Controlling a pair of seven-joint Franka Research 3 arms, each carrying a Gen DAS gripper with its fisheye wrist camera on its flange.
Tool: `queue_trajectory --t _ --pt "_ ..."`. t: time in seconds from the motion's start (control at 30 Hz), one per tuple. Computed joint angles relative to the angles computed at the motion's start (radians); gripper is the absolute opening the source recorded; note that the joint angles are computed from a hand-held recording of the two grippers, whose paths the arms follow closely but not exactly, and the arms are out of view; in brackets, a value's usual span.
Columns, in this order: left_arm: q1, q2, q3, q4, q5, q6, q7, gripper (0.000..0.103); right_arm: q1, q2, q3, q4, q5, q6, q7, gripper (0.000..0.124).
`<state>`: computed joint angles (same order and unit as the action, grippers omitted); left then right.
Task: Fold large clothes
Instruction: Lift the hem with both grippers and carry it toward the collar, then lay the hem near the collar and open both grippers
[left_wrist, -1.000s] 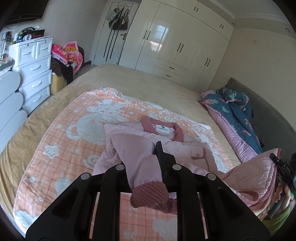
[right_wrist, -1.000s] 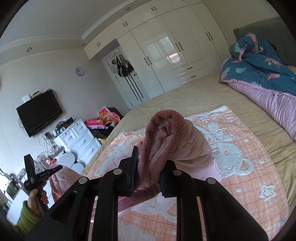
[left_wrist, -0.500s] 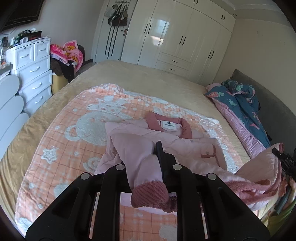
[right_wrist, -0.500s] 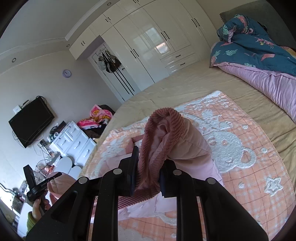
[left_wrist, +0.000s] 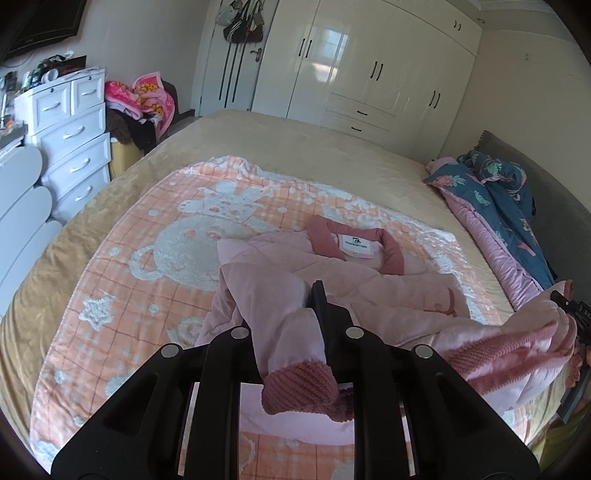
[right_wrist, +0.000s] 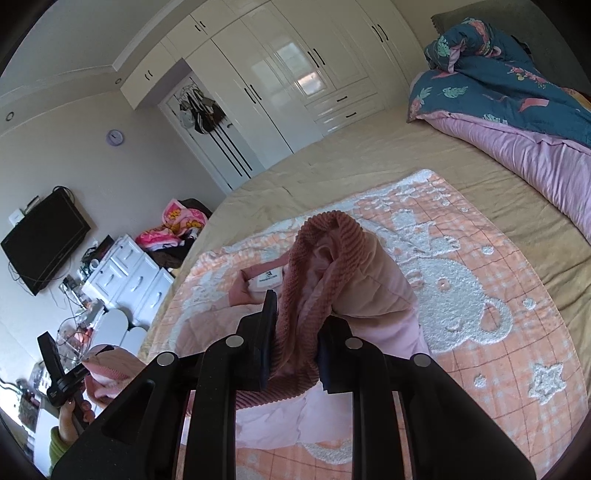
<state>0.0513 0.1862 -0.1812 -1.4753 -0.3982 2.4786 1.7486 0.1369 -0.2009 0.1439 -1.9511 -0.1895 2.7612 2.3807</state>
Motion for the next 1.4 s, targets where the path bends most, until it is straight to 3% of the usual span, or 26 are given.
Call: queue_trajectory --t 0.67,1.03,1.13,1.2,1.27,1.4 --pt "-0.020 0.156 -0.008 0.117 0.179 -0.043 -0.129 0.012 0.060 0.181 -0.077 0.144 0.010 -0.176 -0.015 0.018" --pt "-0.038 0.272 -0.014 0.242 0.273 -0.108 -0.194 0.013 0.076 0.295 -0.125 0.218 0.144 -0.212 -0.074 0.021" --pt "-0.045 0.306 -0.013 0.287 0.293 -0.133 -0.212 0.013 0.069 0.306 -0.128 0.220 0.235 -0.185 -0.107 0.031" --pt "-0.047 0.327 -0.014 0.314 0.301 -0.150 -0.220 0.013 0.060 0.300 -0.124 0.195 0.331 -0.122 -0.150 0.058" --pt "-0.047 0.344 -0.016 0.335 0.305 -0.161 -0.227 0.013 0.062 0.288 -0.124 0.175 0.367 -0.073 -0.157 0.076" --pt "-0.050 0.359 -0.017 0.351 0.315 -0.168 -0.237 0.013 0.077 0.249 -0.131 0.136 0.284 -0.012 -0.120 0.085"
